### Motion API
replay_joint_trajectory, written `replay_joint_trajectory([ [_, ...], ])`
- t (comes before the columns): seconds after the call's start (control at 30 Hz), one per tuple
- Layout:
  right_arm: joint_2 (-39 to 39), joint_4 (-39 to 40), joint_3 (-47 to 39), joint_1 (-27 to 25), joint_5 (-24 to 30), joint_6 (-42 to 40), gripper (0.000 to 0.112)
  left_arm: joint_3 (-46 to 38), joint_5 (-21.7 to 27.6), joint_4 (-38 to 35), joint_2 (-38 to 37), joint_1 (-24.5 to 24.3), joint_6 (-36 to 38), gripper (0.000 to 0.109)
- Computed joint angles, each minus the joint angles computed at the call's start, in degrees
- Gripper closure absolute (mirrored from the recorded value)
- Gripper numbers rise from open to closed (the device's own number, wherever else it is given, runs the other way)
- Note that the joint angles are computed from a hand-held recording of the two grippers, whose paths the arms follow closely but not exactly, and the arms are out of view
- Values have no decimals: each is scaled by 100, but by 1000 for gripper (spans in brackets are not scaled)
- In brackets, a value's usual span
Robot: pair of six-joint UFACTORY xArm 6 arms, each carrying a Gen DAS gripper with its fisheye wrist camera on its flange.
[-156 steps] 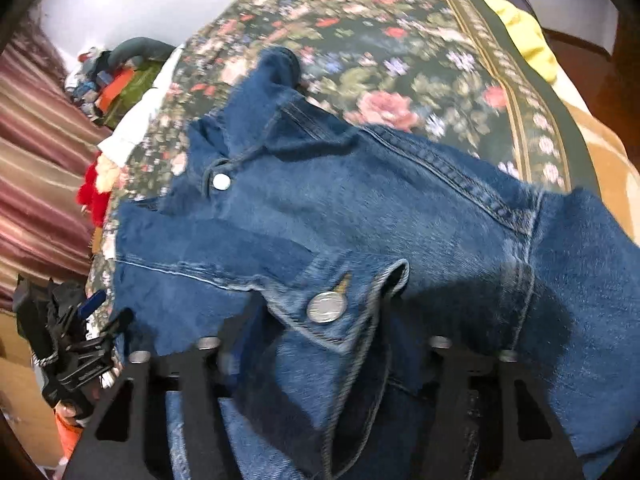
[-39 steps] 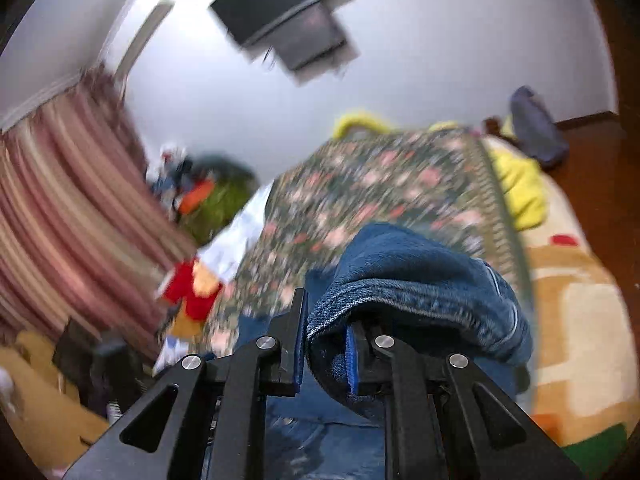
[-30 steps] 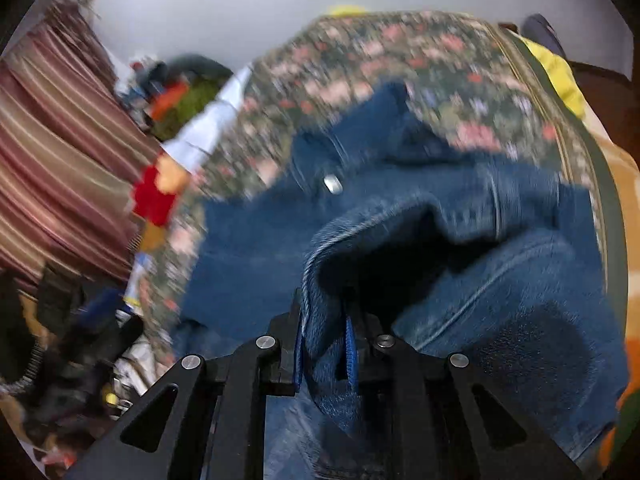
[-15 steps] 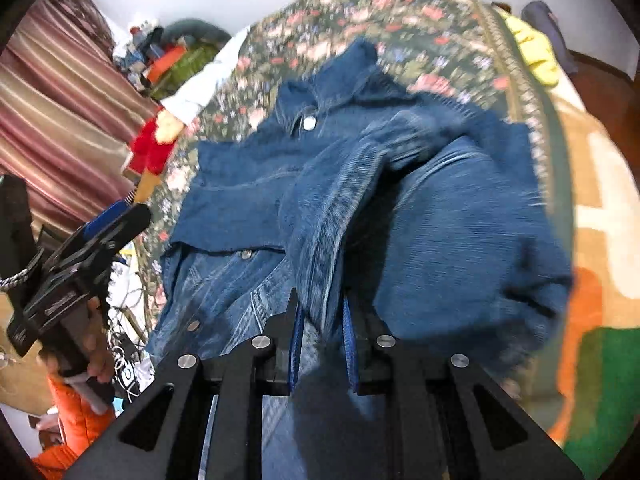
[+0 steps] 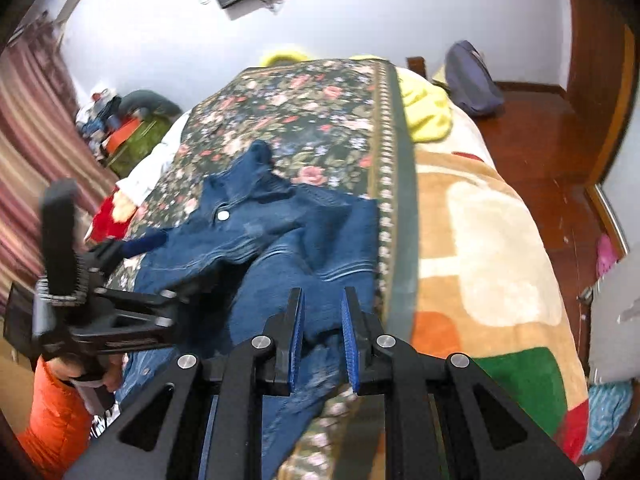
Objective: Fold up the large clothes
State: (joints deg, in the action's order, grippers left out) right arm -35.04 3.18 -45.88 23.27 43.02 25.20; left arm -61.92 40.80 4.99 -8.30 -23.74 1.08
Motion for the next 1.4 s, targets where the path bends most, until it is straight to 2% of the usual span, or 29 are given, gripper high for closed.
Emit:
replay_joint_trajectory([
  [0.07, 63, 57, 25, -126, -13, -53, 98, -189, 166, 285, 370, -27, -172, 21],
  [0.1, 121, 112, 46, -190, -35, -97, 98, -245, 225, 335, 467, -27, -189, 33],
  [0.13, 164, 157, 71, -230, -47, -117, 98, -309, 273, 357, 575, -20, -193, 49],
  [0.2, 333, 279, 107, -283, -120, -177, 98, -306, 202, 400, 622, 20, -238, 72],
  [0.27, 546, 375, 115, -320, -141, -177, 98, -290, 109, 245, 557, 94, -203, 80],
  [0.33, 754, 535, 107, -329, -153, -266, 98, -244, -139, 390, 375, 175, -374, 93],
  [0.4, 915, 675, 120, -284, -190, -354, 98, -169, -431, 846, 163, 282, -705, 97],
  [0.47, 1029, 772, 107, -198, -176, -478, 98, -140, -756, 928, -102, 522, -802, 102],
  [0.6, 1179, 6, -19, 120, -159, -85, 98, -246, -1099, 882, -367, 1064, -887, 102],
  [0.73, 1242, -52, -99, 308, -254, -53, 98, 114, -1260, 316, -635, 1616, -526, 102],
  [0.83, 1312, -77, -213, 443, -73, -38, 98, 676, -1217, 74, -794, 1926, -343, 101],
  [0.97, 1365, -536, -232, 669, 108, 219, 98, 1266, -730, -1085, -755, 2423, 377, 94],
  [1.03, 1332, -714, -225, 724, 152, 319, 98, 1581, -585, -1530, -741, 2641, 608, 86],
  [1.07, 1330, -739, -241, 738, 193, 337, 98, 1743, -579, -1721, -765, 2727, 692, 85],
  [1.17, 1322, -738, -251, 726, 254, 374, 98, 2107, -482, -2533, -886, 2949, 1062, 70],
  [1.27, 1276, -723, -134, 690, 158, 470, 98, 2036, -3, -4003, -777, 3370, 1805, 68],
  [1.33, 1235, -715, -58, 681, 67, 553, 98, 1906, 303, -4504, -687, 3582, 1962, 65],
  [1.4, 1230, -774, -46, 696, 57, 680, 98, 1824, 401, -4642, -659, 3628, 1925, 65],
])
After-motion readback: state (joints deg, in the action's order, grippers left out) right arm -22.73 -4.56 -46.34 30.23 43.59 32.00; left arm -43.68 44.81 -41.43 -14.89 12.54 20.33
